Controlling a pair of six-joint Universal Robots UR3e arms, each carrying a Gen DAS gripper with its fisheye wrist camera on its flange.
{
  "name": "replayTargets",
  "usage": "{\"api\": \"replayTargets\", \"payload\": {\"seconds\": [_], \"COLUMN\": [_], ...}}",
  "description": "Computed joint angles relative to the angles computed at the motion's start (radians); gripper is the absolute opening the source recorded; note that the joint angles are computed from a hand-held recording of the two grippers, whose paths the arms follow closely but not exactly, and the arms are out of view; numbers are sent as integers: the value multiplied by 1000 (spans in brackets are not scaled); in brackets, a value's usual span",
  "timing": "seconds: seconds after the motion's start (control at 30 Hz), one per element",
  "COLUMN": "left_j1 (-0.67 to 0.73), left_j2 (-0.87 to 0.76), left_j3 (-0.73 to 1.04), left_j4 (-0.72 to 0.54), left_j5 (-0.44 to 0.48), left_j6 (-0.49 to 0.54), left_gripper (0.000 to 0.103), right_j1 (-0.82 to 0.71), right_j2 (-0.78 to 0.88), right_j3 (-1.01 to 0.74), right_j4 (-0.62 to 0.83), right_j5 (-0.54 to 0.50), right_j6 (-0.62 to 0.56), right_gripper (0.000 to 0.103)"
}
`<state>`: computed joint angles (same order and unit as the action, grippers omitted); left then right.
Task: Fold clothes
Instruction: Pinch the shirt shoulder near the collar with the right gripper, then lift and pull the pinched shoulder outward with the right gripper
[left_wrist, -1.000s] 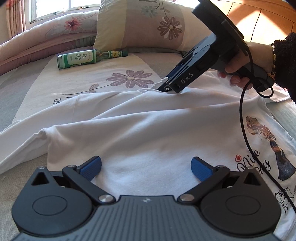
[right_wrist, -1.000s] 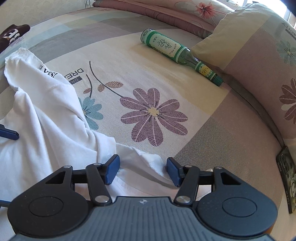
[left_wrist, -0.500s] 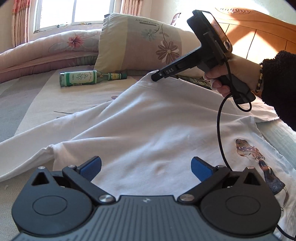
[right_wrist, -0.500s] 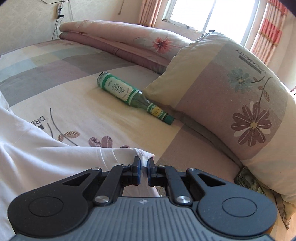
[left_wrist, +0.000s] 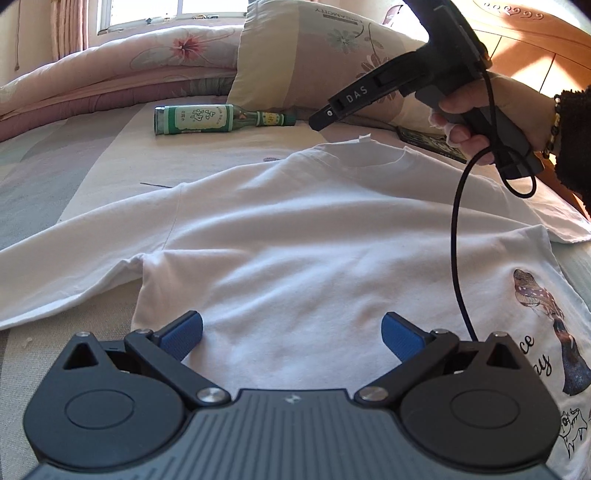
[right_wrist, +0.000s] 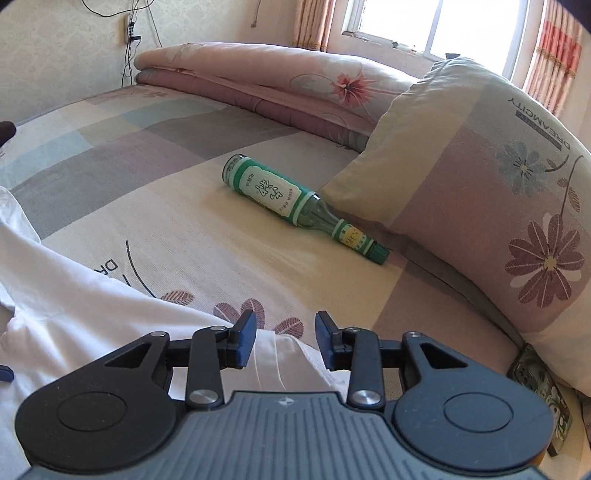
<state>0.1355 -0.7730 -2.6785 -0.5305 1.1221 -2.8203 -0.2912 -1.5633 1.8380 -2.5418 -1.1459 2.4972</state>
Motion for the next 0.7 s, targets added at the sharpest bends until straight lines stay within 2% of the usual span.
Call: {"api": "replayTargets", "payload": {"seconds": [0.07, 0.17, 0.33, 0.4, 0.5, 0.6, 0.7], "left_j1": [14, 36, 37, 44, 46, 7, -29], "left_j2": [16, 34, 22, 29, 25, -24, -67], "left_j3": [9, 19, 23, 24, 25, 22, 20], "left_j4": [-37, -85, -87, -99, -99, -29, 30], "left_j5": [-6, -19, -20, -27, -30, 6, 40], "left_j6": [11, 32, 37, 40, 38, 12, -7], "left_gripper": [102, 102, 102, 102, 102, 102, 102], "right_j1": [40, 91, 141, 127, 95, 74, 74], "right_j2": [86, 236, 401, 376, 250, 129, 24], "right_j3": [-102, -286, -500, -477, -342, -217, -96], "right_j4": [51, 143, 300, 333, 357, 384, 368], "right_j5": [-12, -43, -124, -100, -36, -12, -30], "right_j6": [21, 42, 65, 32, -52, -144, -191], "right_gripper": [38, 24, 17, 17, 17, 17, 18]}}
